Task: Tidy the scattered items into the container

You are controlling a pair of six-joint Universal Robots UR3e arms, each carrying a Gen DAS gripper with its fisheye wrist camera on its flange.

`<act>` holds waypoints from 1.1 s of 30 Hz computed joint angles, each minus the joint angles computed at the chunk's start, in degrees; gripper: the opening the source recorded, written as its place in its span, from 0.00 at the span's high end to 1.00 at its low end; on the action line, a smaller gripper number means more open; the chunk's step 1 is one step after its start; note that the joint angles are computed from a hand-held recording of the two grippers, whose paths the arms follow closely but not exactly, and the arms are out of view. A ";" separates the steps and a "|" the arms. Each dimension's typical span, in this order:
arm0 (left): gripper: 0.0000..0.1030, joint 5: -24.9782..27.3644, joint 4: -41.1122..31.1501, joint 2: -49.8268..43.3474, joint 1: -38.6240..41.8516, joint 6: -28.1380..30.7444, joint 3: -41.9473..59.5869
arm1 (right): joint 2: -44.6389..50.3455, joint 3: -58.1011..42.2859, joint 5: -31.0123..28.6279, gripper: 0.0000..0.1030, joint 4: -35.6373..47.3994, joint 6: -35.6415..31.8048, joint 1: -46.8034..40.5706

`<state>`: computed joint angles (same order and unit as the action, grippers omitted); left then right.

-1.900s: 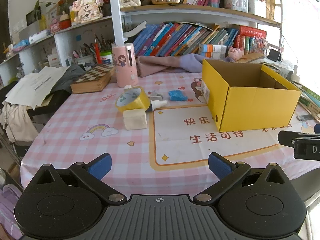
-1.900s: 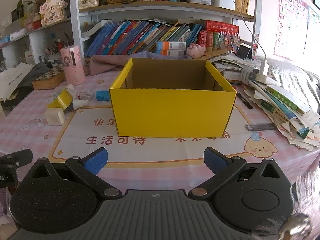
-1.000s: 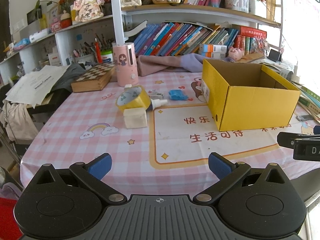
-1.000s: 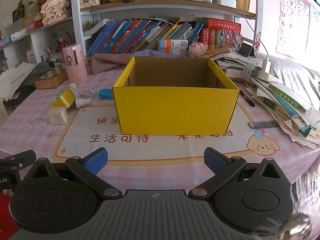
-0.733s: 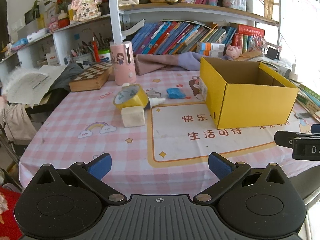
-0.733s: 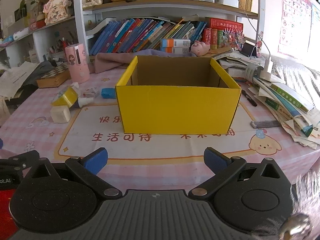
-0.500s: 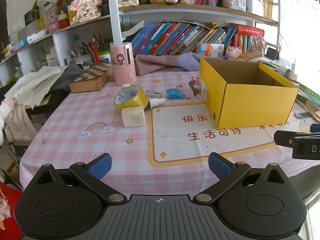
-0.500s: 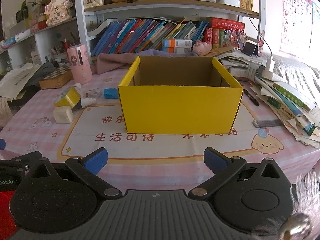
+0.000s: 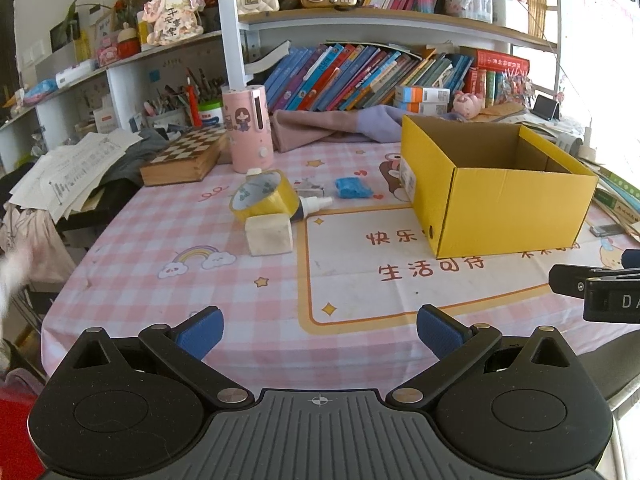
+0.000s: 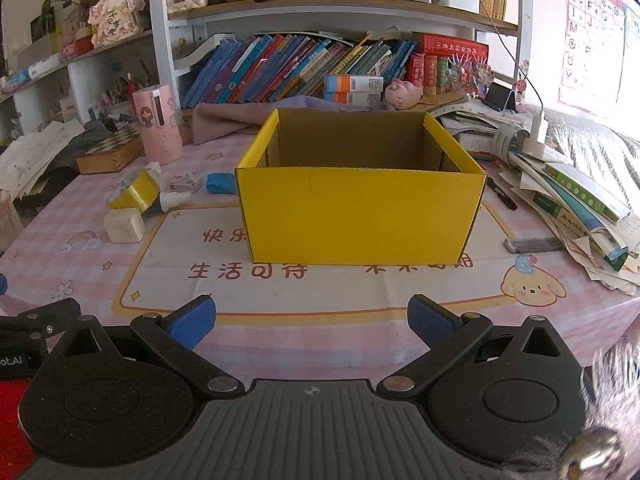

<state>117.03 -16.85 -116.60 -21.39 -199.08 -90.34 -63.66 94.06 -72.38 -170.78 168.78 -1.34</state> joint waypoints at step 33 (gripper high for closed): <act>0.00 1.59 -2.53 -1.44 -0.85 -1.88 2.93 | 2.59 -5.43 1.59 0.00 3.42 -3.81 0.99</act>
